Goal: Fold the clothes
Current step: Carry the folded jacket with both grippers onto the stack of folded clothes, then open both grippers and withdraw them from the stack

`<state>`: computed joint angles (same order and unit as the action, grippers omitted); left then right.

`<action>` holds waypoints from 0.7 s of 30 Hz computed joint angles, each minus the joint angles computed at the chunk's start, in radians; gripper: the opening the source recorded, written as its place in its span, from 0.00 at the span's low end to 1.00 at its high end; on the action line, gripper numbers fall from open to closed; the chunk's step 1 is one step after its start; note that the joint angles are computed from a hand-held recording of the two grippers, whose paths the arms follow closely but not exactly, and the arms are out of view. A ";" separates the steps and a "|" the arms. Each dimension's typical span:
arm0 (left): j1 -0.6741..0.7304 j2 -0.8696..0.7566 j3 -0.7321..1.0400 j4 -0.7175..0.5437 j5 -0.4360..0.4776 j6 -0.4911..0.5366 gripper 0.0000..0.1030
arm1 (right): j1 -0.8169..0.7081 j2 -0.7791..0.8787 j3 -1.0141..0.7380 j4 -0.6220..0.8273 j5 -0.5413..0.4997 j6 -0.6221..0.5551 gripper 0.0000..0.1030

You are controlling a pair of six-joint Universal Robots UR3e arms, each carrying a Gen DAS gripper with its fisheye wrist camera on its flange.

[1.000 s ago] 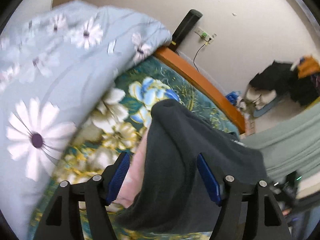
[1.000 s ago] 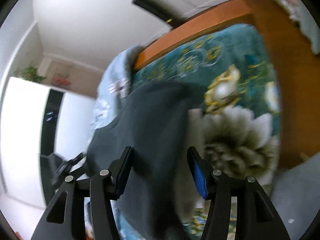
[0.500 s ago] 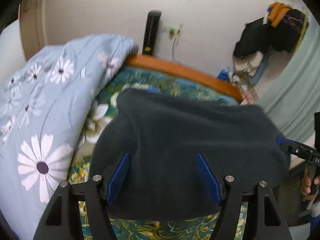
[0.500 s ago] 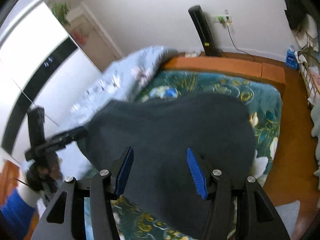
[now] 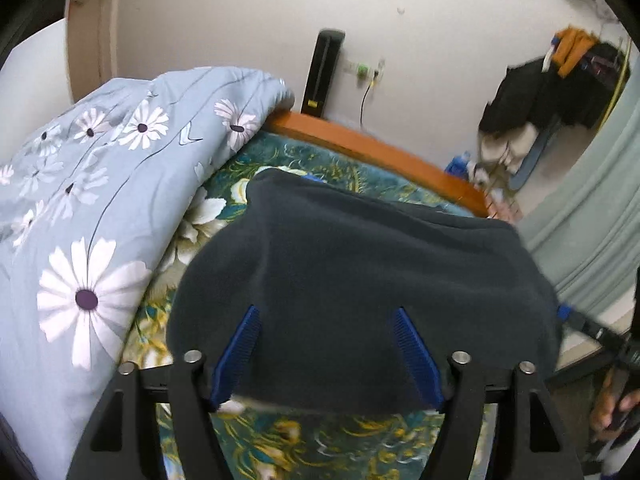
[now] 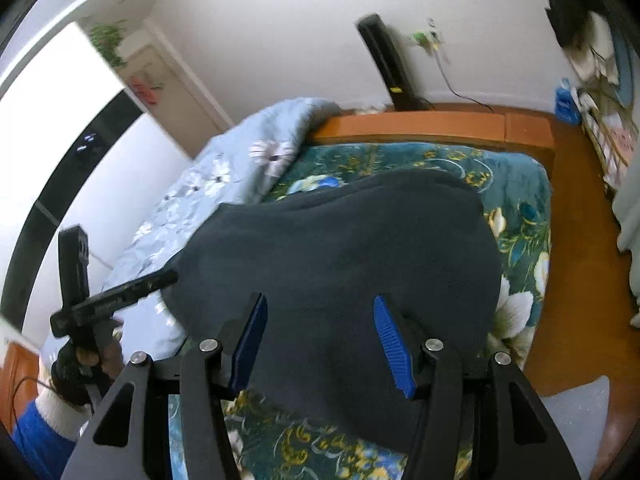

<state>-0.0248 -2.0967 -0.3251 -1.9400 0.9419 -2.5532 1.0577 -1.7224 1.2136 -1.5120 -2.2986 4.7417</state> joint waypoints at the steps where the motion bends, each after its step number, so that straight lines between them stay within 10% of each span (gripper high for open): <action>1: 0.023 0.069 -0.105 0.003 -0.016 0.026 0.82 | 0.046 0.035 -0.031 0.035 -0.021 0.046 0.56; 11: 0.155 0.622 -1.002 0.351 -0.059 -0.011 1.00 | 0.239 0.234 -0.107 0.187 0.029 0.329 0.60; 21: 0.089 0.825 -1.250 0.434 0.099 -0.130 1.00 | 0.284 0.321 -0.178 0.315 0.050 0.460 0.70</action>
